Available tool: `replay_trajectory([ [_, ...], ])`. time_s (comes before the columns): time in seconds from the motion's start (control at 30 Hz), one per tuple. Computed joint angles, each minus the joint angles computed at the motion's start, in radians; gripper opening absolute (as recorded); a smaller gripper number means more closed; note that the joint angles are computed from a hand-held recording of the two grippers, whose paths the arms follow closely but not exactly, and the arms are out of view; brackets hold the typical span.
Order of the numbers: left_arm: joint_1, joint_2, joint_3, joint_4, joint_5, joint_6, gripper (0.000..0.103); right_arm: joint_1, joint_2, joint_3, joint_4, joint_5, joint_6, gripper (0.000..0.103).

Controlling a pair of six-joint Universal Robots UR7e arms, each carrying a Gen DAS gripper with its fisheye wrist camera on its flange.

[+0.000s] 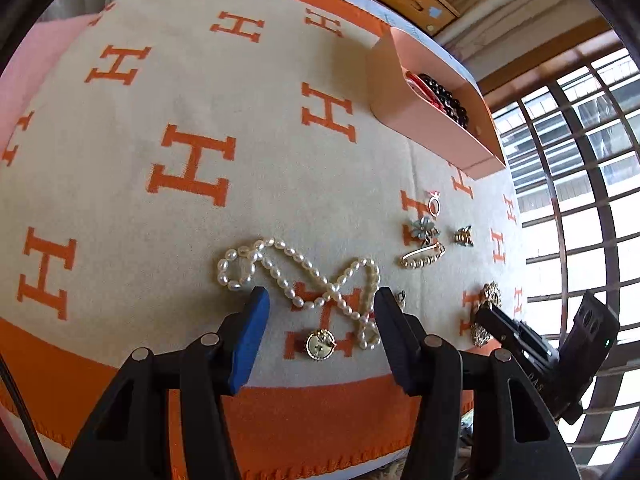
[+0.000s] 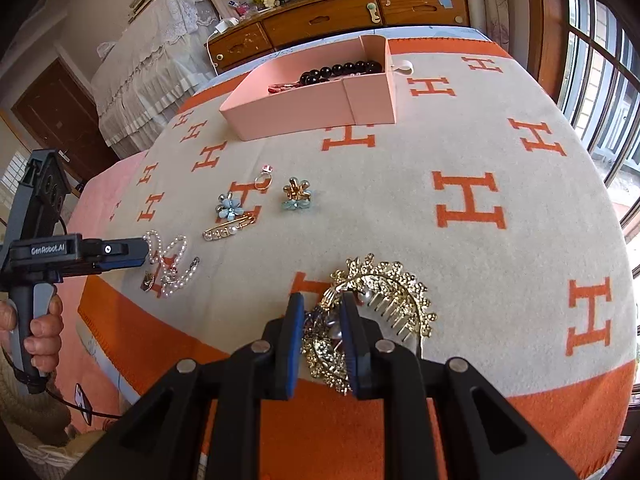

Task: Organize jewelry
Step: 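Grasp the pearl necklace with the left tool while the right grasps the gold hair comb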

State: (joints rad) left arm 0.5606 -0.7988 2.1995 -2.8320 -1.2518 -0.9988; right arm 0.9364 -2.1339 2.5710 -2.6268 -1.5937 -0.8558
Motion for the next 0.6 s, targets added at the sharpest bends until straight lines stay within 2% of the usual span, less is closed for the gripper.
replay_trajectory([
  [0.13,0.018,0.014,-0.048,0.069,-0.004,-0.081,0.053,-0.036,-0.018,-0.013,0.055,0.051,-0.019,0.018],
  [0.37,-0.003,0.083,-0.222,0.402,0.040,-0.106,0.053,-0.112,-0.039,-0.043,0.153,0.141,-0.048,0.018],
  [0.47,-0.010,0.127,-0.306,0.545,0.053,-0.108,0.053,-0.146,-0.047,-0.053,0.197,0.179,-0.068,0.014],
  [0.6,-0.016,0.171,-0.381,0.653,0.077,-0.126,0.052,-0.185,-0.057,-0.063,0.247,0.224,-0.098,0.014],
])
